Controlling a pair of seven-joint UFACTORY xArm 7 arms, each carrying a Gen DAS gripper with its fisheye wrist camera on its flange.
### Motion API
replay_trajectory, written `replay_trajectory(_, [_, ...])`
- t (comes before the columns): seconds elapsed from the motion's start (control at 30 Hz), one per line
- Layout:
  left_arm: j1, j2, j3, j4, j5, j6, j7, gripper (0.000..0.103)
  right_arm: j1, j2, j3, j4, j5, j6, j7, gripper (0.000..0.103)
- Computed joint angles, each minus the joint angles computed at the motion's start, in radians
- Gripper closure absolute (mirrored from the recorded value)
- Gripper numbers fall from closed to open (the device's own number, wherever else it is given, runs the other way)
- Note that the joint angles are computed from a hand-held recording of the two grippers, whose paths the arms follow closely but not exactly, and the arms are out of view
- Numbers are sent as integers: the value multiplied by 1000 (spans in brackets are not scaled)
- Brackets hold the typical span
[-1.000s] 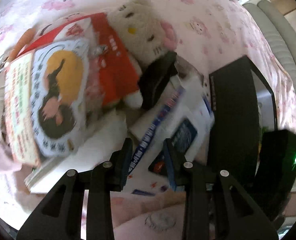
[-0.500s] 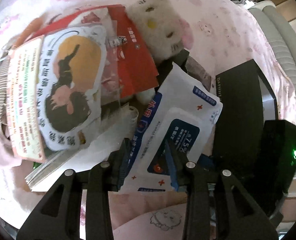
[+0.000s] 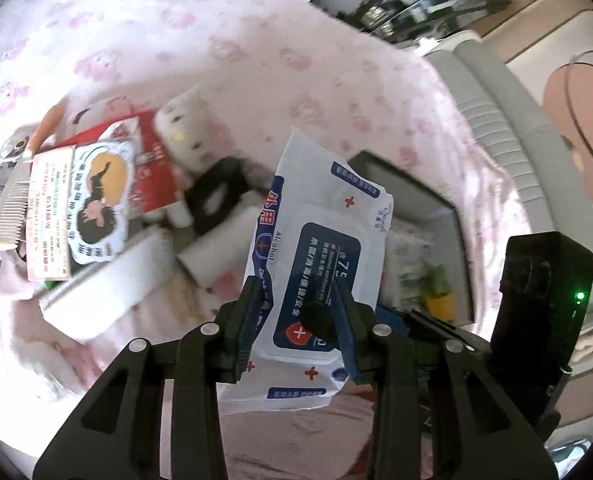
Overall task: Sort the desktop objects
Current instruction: 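Lift the wipes pack and carry it over the black box, then lower the wipes pack into the box against the Smart Devil box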
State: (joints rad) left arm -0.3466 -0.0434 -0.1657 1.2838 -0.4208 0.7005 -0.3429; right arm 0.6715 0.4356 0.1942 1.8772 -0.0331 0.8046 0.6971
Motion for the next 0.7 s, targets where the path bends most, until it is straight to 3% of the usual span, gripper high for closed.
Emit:
replay_trajectory(0.2, [-46,72,-41,114,148,-10,-105,63,-31,-145,-1,-140,-34,6,-18,64])
replay_trajectory(0.43, [-85,208,-72,266,71,-35,-42,63,-125,-284,11,-310,25,-39,-64,64])
replay_trajectory(0.53, [-116,300,-83,377,96,-24,-51,63,-164,-333,7,-374,44,-55,-80,64])
replay_trajectory(0.7, [-166,446,-80,542,140,18,-115,63,-229,-356,0,-415,109,-27,-199,64])
